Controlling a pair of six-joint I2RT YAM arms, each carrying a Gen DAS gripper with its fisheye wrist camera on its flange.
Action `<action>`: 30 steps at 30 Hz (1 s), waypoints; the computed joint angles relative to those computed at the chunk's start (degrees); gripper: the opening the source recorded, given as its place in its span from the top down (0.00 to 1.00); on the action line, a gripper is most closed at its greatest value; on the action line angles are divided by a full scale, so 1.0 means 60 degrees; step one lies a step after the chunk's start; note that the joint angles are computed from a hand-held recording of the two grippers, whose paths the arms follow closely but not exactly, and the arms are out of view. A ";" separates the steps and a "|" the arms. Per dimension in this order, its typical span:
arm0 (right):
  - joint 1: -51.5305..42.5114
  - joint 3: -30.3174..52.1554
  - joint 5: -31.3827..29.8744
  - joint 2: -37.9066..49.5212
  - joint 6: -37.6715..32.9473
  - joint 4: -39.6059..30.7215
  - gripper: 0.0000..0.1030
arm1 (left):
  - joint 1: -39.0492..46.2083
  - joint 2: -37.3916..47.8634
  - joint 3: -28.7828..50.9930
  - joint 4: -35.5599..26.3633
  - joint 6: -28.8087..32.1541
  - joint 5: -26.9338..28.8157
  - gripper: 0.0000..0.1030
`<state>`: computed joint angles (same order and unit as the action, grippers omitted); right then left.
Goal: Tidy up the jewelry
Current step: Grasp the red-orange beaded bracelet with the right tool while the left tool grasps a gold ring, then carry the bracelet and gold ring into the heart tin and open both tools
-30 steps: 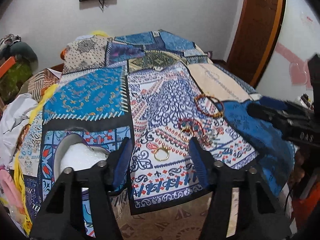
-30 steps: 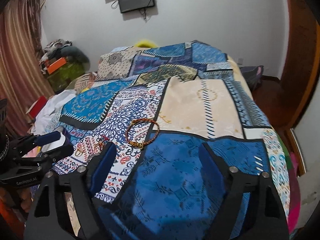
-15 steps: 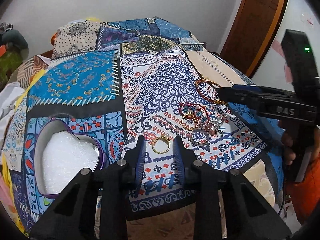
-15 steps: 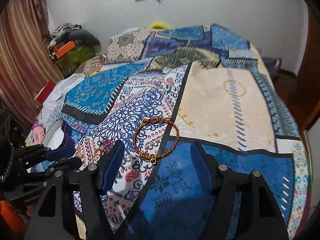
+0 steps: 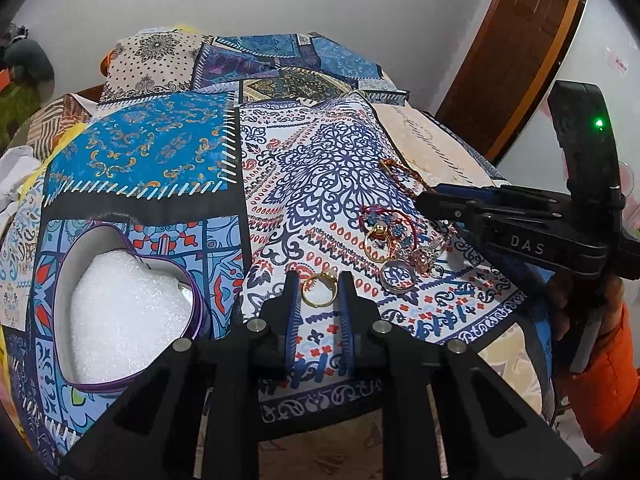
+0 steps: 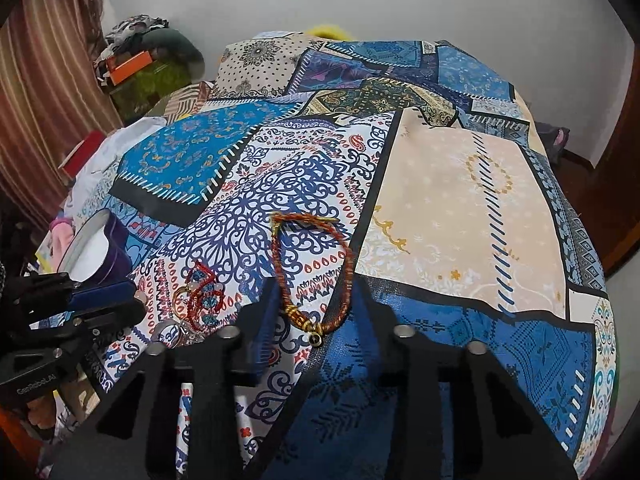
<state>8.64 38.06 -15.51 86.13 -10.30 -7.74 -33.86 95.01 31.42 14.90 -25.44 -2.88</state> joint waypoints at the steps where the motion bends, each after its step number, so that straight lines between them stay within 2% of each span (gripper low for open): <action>1: 0.0005 -0.0014 -0.0002 -0.0009 -0.0005 0.0019 0.82 | -0.0038 -0.0022 0.0013 -0.0036 -0.0020 -0.0058 0.83; 7: 0.0050 -0.0129 0.0007 -0.0170 0.0168 0.0080 0.92 | -0.0172 -0.0247 0.0002 -0.0198 -0.0088 -0.0212 0.83; 14: 0.0075 -0.0413 -0.0148 -0.0932 0.0523 -0.0067 0.92 | -0.0386 -0.1211 -0.0150 -0.0674 -0.0144 -0.0719 0.83; 23: 0.0298 -0.0594 -0.0181 -0.2735 0.1075 -0.0690 0.92 | -0.0603 -0.3082 -0.0575 -0.1602 -0.0166 -0.1511 0.83; 30: 0.1164 -0.0495 0.0178 -0.3892 0.1731 -0.1041 0.92 | -0.0620 -0.4763 -0.0900 -0.2394 -0.0075 -0.2076 0.83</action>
<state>15.62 35.09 -14.44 62.77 0.09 -13.99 -37.58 66.44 26.02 0.53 -25.89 -15.33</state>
